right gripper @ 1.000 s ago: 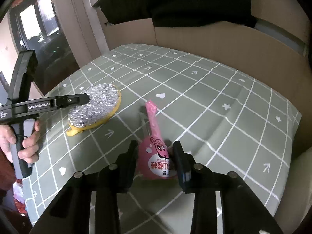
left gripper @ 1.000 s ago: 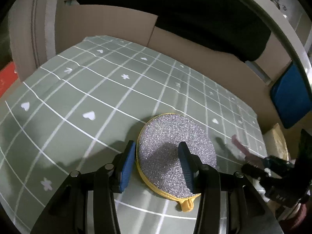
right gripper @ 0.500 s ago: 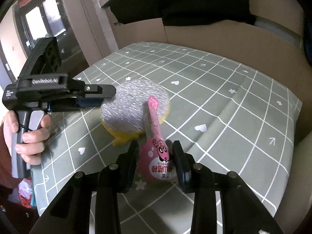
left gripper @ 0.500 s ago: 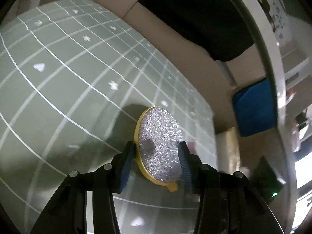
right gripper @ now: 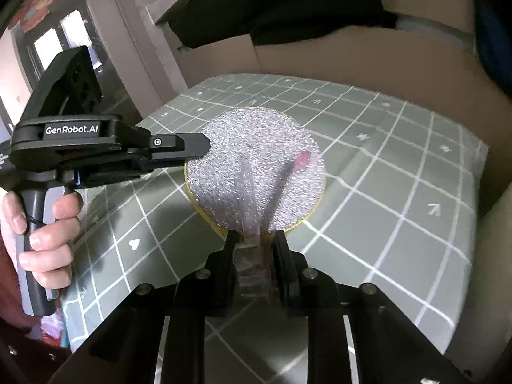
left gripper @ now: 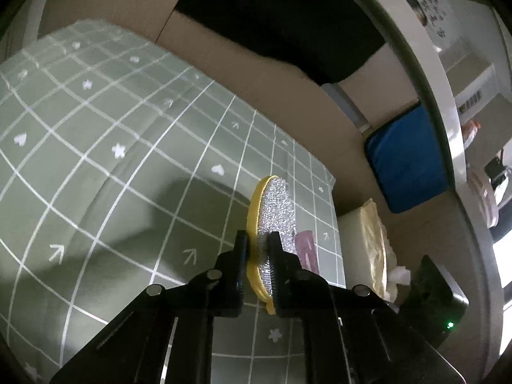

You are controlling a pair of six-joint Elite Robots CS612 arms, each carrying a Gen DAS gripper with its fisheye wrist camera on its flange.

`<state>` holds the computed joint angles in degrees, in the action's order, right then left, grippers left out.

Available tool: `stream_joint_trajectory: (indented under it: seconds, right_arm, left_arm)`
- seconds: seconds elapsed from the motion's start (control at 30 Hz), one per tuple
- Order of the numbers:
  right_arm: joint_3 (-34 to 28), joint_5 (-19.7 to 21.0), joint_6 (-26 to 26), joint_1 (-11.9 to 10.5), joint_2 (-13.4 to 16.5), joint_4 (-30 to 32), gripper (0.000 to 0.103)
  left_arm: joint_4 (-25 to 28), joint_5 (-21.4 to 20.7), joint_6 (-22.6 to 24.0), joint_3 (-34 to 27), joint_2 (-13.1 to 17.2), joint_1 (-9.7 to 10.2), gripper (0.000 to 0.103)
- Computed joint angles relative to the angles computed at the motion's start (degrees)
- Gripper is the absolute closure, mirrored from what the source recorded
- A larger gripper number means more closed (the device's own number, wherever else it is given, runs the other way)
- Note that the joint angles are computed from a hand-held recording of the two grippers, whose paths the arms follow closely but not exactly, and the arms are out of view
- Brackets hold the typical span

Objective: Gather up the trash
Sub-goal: 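Grasp the scrubber rim with the left gripper while the right grasps the pink toy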

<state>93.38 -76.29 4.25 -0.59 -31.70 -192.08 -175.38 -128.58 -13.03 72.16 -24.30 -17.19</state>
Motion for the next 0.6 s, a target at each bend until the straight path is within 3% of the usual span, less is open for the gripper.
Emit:
stream_joint_trajectory:
  seconds: [0.1, 0.17, 0.33, 0.6]
  right_arm:
    - [1.02, -3.84, 0.36, 0.08, -0.35, -2.74, 0.082]
    - [1.18, -4.25, 1.14, -0.28, -0.49, -2.57, 0.082]
    - [0.02, 1.47, 5.21, -1.71, 0.24, -0.86, 0.082]
    - [0.15, 2.58, 5.15, -1.89, 0.24, -0.18, 0.083]
  left_arm:
    - [-3.2, 1.41, 0.71, 1.55, -1.13, -0.25, 0.091]
    - [-3.57, 0.66, 1.44, 2.27, -1.8, -0.27, 0.091]
    - [1.7, -1.06, 5.21, 2.9, -2.8, -0.83, 0.09]
    - [3.98, 2.16, 6.27, 1.98, -2.18, -2.11, 0.086]
